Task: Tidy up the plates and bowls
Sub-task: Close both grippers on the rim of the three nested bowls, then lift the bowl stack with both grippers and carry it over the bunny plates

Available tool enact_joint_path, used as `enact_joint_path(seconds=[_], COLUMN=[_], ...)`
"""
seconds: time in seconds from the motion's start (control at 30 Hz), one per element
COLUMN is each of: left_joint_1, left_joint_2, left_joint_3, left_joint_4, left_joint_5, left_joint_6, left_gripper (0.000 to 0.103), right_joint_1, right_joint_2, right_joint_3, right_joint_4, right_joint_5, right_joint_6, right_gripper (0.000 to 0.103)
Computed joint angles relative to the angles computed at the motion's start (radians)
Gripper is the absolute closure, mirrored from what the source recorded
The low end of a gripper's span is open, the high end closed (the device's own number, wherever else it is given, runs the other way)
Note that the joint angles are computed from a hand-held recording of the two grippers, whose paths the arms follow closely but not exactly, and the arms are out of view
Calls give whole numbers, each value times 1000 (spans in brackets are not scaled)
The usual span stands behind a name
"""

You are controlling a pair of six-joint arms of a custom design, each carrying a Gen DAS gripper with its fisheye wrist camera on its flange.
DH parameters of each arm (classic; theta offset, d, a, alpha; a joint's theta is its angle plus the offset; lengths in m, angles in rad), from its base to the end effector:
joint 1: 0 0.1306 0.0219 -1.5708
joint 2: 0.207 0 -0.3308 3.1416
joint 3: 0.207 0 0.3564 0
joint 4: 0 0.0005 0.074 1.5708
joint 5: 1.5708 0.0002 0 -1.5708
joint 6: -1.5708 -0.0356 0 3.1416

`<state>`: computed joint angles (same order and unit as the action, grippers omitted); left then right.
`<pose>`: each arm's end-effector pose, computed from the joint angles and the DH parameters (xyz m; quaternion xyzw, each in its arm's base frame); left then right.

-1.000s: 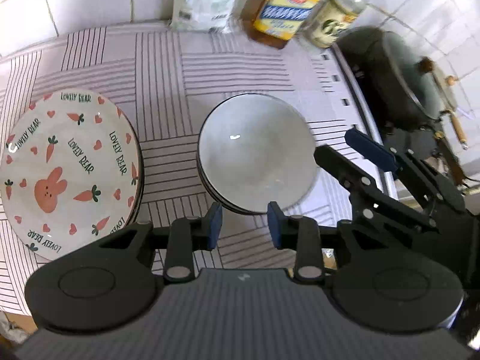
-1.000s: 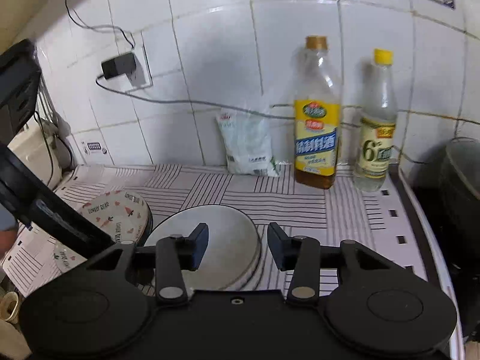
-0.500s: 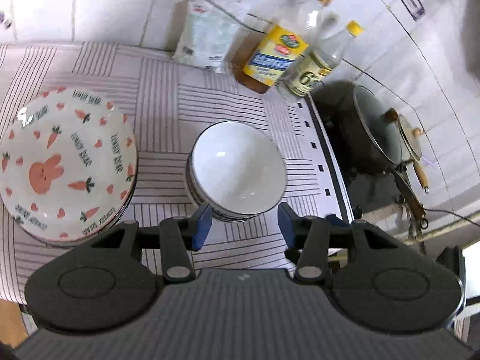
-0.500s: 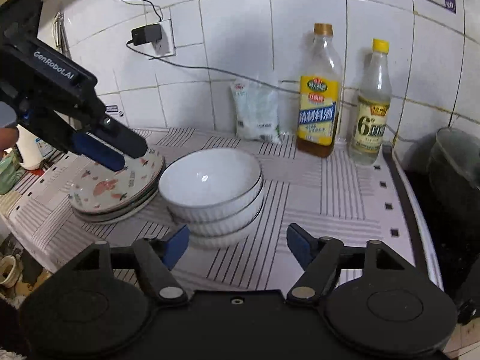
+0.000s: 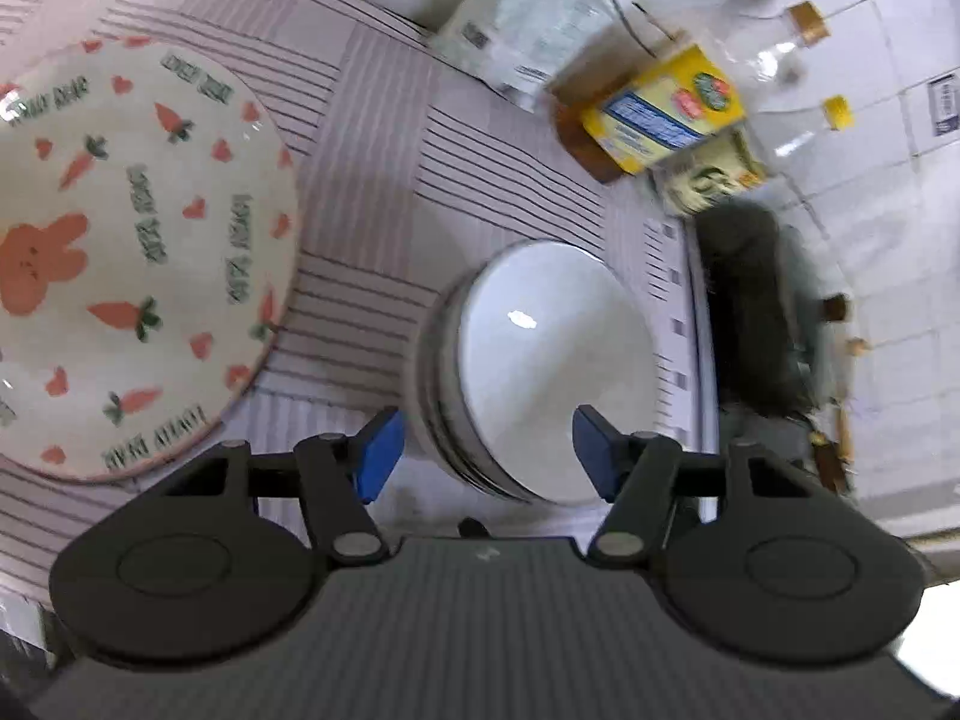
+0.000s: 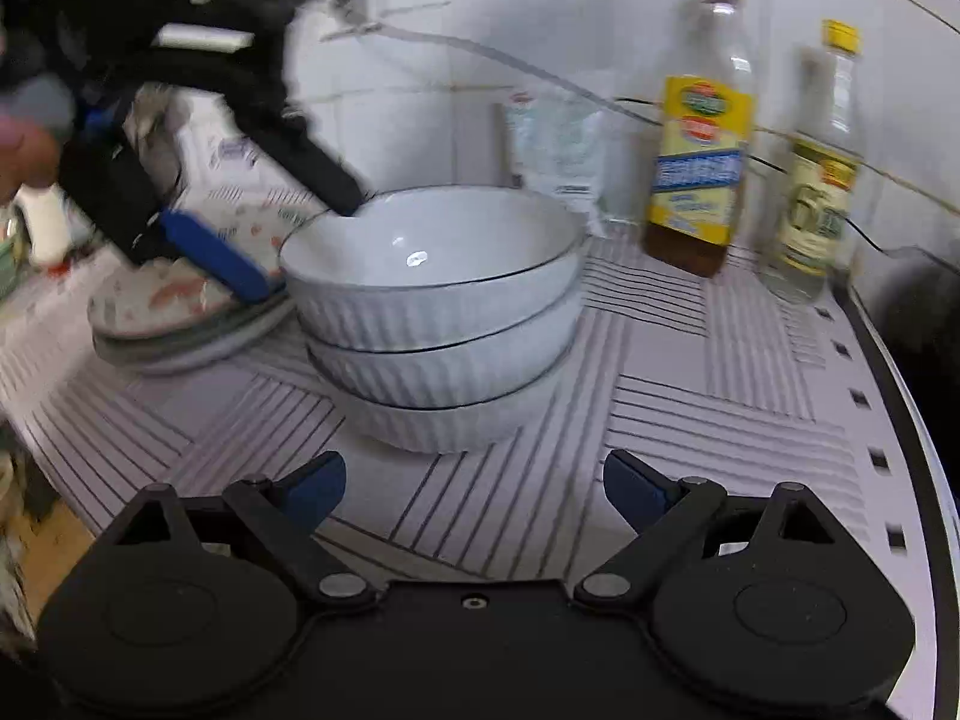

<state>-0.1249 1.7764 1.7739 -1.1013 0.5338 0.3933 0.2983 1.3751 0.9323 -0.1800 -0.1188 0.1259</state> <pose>0.5512 -0.0880 0.3392 -0.0651 0.9381 -0.3052 0.1500 0.4160 0.1318 0.2447 -0.2135 0.8626 0.0918 0.4494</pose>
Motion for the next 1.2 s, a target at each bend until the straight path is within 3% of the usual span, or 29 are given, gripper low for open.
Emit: enact_joint_path(seconds=[0.2,0.27,0.37,0.47,0.57,0.63,0.67,0.73,0.87,0.9,1.03,1.2], left_joint_1=[-11,-23,-43,-46,-40,-41,-46,-58,-56,-60,-77,-77], left_joint_2=[17,22,-7,-9,-11,-15,-20,-22,-21,-21,-25,-39], left_joint_3=[-35,-47,-106,-111,-131,-142,-145,-143,-149,-146,-132,-141], left_joint_4=[75,109,192,204,235,241,244,240,247,240,204,190], left_joint_5=[-7,-31,-85,-101,-98,-98,-111,-139,-134,-140,-174,-164], left_joint_6=[4,13,33,-6,48,129,126,78,78,47,-55,-109], left_gripper=[44,56,56,58,66,67,67,65,64,64,64,65], right_joint_1=[-2,-15,-27,-29,-25,-24,-23,-18,-20,-21,-28,-17], right_joint_2=[89,124,159,182,198,201,199,194,195,190,188,156], right_joint_3=[54,85,126,141,172,184,181,172,165,160,190,128], right_joint_4=[51,41,13,25,2,-18,-12,0,17,15,-64,3], right_joint_5=[-32,-70,-112,-134,-141,-138,-135,-128,-138,-140,-151,-117], right_joint_6=[-29,-45,-49,-44,-17,-30,-39,-41,-43,-42,-32,-54], right_gripper=[8,6,5,3,2,1,1,1,1,1,1,1])
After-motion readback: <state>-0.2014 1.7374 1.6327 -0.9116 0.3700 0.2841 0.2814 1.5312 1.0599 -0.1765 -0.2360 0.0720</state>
